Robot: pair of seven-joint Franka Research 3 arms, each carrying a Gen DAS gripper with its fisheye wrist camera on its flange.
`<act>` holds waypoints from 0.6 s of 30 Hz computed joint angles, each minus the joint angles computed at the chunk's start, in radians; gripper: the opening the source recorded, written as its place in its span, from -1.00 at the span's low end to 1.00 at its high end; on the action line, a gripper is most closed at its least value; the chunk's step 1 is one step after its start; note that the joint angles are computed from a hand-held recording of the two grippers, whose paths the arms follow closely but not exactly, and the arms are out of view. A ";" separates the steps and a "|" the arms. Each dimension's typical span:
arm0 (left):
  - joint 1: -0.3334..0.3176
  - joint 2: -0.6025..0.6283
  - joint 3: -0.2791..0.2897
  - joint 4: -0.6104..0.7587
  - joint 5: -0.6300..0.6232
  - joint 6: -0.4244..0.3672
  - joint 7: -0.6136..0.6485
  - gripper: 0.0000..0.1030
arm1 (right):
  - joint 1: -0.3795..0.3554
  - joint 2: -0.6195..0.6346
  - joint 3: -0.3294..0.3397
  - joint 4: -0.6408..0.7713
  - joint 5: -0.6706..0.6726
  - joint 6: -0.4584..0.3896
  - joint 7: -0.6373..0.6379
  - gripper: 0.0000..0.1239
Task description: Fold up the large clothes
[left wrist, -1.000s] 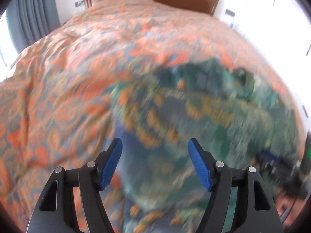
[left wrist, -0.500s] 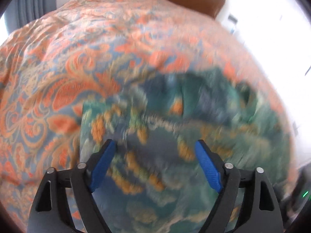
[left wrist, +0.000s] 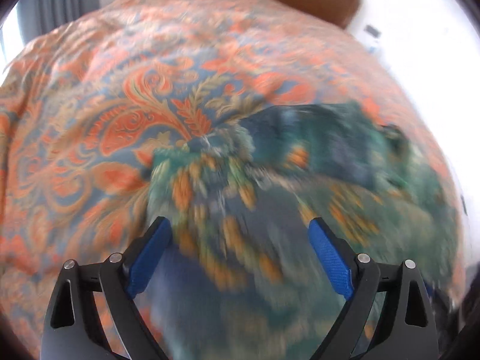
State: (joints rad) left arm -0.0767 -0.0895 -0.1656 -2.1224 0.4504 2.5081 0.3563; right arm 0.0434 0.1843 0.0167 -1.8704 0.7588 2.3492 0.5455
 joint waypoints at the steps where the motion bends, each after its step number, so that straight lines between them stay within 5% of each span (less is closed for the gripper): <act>1: -0.009 -0.041 -0.008 -0.030 0.006 -0.004 0.004 0.82 | -0.015 -0.015 0.001 -0.009 0.048 -0.015 -0.027 -0.43; 3: -0.028 -0.125 -0.040 -0.082 0.040 -0.040 -0.001 0.84 | -0.035 -0.058 -0.009 -0.036 0.119 -0.036 -0.058 -0.41; 6: -0.063 -0.247 -0.098 -0.156 0.079 -0.108 -0.029 0.87 | -0.050 -0.174 -0.042 -0.131 0.184 -0.008 -0.109 0.00; 12: -0.148 -0.440 -0.180 -0.326 0.032 -0.079 -0.217 0.90 | -0.067 -0.398 -0.147 -0.327 0.263 -0.023 -0.270 0.04; 18: -0.224 -0.479 -0.281 -0.309 0.040 -0.236 -0.313 0.90 | -0.088 -0.592 -0.221 -0.508 0.209 0.043 -0.384 0.06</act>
